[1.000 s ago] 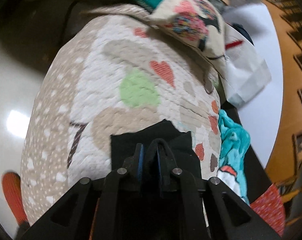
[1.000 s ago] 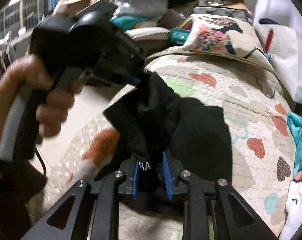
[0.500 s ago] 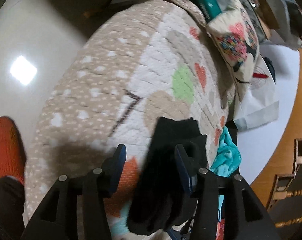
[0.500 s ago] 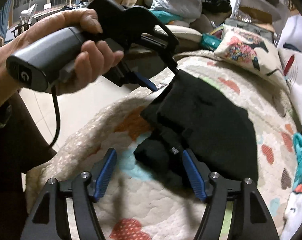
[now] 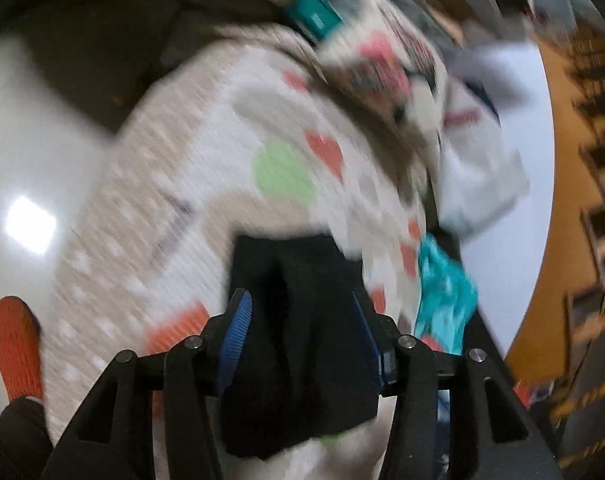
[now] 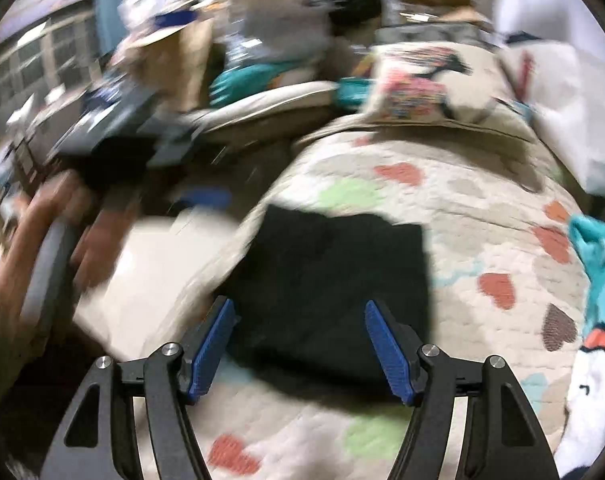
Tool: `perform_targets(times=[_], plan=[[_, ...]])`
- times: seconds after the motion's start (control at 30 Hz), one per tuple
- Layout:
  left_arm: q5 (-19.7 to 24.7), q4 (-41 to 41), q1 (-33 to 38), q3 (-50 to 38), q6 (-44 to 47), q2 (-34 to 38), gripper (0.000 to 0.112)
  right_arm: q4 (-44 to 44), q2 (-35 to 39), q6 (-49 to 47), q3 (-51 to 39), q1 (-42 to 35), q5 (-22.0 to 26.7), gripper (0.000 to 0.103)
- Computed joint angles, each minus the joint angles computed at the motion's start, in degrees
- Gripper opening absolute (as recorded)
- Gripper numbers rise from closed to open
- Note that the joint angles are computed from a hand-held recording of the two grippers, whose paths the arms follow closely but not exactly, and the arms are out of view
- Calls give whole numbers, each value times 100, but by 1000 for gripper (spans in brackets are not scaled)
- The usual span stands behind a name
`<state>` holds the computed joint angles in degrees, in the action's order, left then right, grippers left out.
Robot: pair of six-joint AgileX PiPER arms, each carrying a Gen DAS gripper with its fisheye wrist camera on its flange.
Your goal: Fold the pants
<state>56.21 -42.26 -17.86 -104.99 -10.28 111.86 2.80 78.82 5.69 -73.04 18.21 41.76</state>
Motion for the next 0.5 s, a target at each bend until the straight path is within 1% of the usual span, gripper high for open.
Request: perform_targets(times=[0.03, 0.07, 0.1, 0.13, 0.2, 0.23, 0.37, 0.43, 0.5], plan=[[181, 306, -181, -149, -170, 87, 49, 35, 170, -19, -184, -176, 37, 66], [548, 814, -411, -421, -455, 254, 49, 54, 375, -22, -422, -326, 144, 52], [896, 1252, -598, -584, -703, 393, 49, 203, 661, -108, -749, -515, 323, 41], [1078, 1520, -732, -542, -857, 443, 49, 470, 980, -257, -1105, -713, 519, 39], [907, 1737, -846, -116, -867, 263, 52, 721, 1445, -358, -1617, -934, 787, 39], [1010, 1786, -857, -159, -834, 249, 52, 857, 1681, -421, -1866, -1026, 913, 39], [1027, 1570, -739, 35, -675, 178, 53, 985, 2405, -275, -2656, -1165, 1200, 39], [1152, 1502, -694, -75, -613, 236, 53, 1016, 2662, -312, -2990, -1121, 1357, 39], [1334, 1406, -651, -242, -552, 339, 54, 1157, 2966, -608, -3392, -1023, 1645, 39]])
